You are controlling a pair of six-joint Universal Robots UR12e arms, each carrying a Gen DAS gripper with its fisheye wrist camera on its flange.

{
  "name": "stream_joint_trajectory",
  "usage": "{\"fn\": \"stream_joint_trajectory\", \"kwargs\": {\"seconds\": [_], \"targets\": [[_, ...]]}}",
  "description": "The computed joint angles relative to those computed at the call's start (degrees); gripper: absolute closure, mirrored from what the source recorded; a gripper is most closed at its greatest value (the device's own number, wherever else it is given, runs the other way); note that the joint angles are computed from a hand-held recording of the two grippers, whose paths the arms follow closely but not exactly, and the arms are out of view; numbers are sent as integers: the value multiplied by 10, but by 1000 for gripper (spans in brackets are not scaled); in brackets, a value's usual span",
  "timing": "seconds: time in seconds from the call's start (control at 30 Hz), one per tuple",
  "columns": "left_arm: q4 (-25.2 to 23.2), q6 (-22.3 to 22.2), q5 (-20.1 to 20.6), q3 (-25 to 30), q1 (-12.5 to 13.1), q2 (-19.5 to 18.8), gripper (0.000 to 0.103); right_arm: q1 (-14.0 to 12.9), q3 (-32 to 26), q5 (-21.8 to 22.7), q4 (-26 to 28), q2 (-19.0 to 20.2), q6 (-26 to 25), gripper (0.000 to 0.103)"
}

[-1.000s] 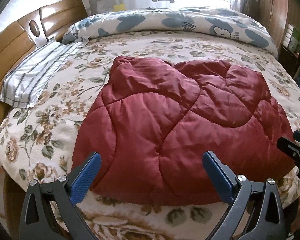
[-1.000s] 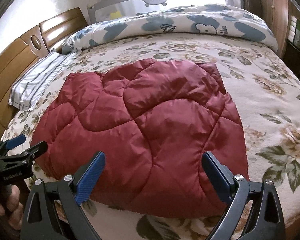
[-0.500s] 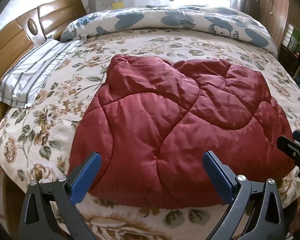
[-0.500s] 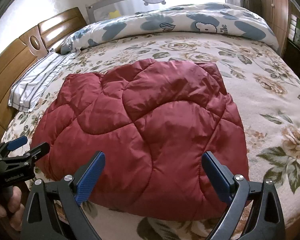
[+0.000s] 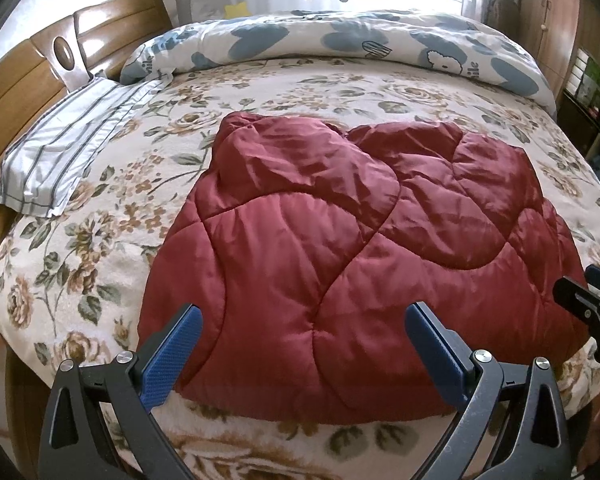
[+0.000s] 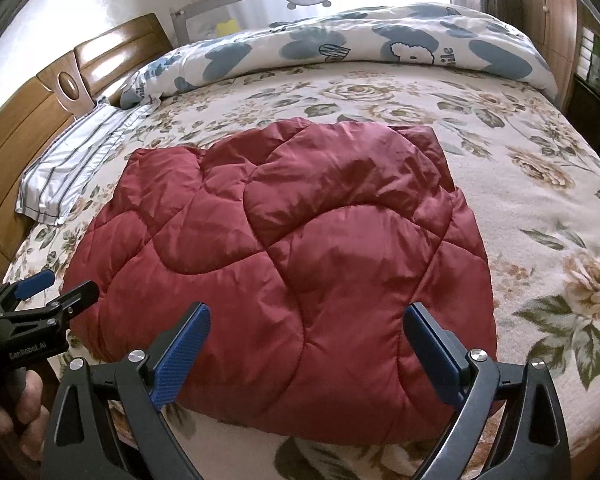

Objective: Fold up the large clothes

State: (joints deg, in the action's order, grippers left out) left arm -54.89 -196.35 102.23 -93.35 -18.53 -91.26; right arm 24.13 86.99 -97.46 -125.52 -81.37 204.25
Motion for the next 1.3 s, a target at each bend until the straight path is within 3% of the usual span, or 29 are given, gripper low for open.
{"fn": "stream_joint_trajectory", "kwargs": {"seconds": [1.3], "targets": [[-2,5,-4,6,5,-8,1,-3,-7,7,6,7,-3,5]]}}
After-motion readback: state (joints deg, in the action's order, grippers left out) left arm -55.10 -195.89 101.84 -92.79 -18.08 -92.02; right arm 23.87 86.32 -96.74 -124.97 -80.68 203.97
